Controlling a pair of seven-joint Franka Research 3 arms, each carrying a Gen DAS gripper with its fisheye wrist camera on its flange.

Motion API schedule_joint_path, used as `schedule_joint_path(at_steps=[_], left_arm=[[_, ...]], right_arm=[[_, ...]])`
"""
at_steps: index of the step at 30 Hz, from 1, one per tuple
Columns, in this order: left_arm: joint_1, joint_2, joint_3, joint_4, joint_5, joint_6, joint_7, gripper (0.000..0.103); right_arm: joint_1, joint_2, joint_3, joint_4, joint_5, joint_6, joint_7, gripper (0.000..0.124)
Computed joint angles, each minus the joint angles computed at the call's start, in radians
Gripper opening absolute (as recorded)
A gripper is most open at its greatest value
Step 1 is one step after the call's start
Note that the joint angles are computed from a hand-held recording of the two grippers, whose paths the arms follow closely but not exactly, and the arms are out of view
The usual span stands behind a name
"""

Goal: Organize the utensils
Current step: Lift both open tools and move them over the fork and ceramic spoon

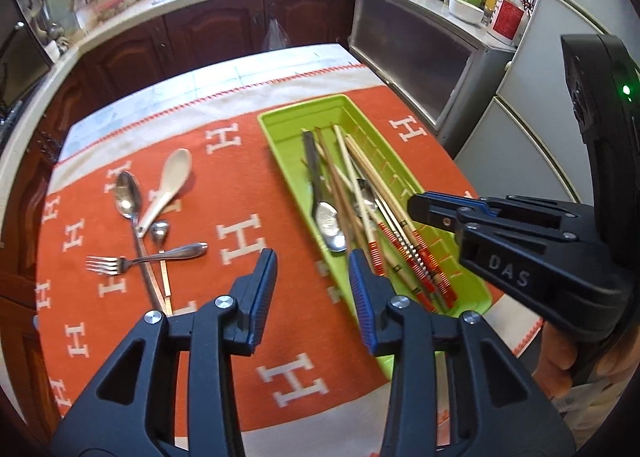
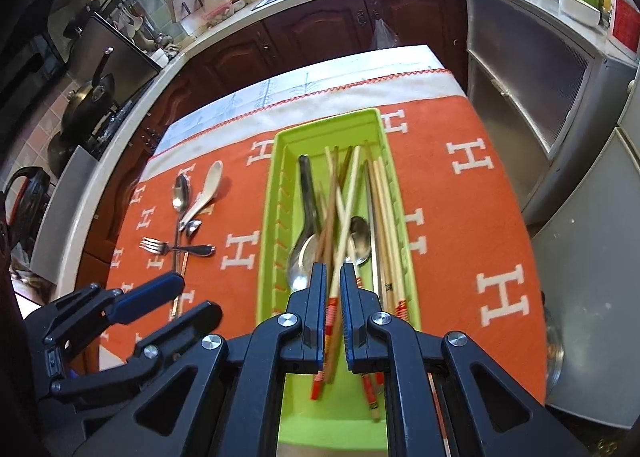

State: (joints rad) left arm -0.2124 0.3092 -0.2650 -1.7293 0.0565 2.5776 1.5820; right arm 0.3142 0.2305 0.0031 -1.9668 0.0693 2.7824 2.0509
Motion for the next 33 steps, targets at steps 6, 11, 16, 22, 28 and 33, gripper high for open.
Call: schedule_joint_path(at_steps=[6, 11, 16, 22, 28, 33], left_arm=[[0.028, -0.098, 0.024, -0.125, 0.014, 0.065, -0.013, 0.036], [0.055, -0.166, 0.053, -0.216, 0.026, 0.108, -0.038, 0.037], [0.09, -0.205, 0.075, -0.276, 0.008, 0.131, -0.047, 0.038], [0.129, -0.235, 0.099, -0.34, -0.007, 0.168, -0.037, 0.041], [0.161, -0.226, 0.116, -0.356, -0.026, 0.172, -0.042, 0.042], [0.202, -0.195, 0.126, -0.351, -0.079, 0.182, -0.03, 0.043]], right_arm=[[0.015, -0.018, 0.025, -0.02, 0.021, 0.024, -0.027, 0.011], [0.034, 0.003, 0.046, 0.015, 0.044, 0.015, -0.052, 0.011], [0.061, 0.044, 0.06, 0.083, 0.059, -0.014, -0.081, 0.013], [0.104, 0.096, 0.058, 0.168, 0.046, -0.049, -0.081, 0.02], [0.137, 0.158, 0.055, 0.264, 0.034, -0.096, -0.076, 0.021], [0.158, 0.216, 0.051, 0.351, 0.022, -0.141, -0.062, 0.021]])
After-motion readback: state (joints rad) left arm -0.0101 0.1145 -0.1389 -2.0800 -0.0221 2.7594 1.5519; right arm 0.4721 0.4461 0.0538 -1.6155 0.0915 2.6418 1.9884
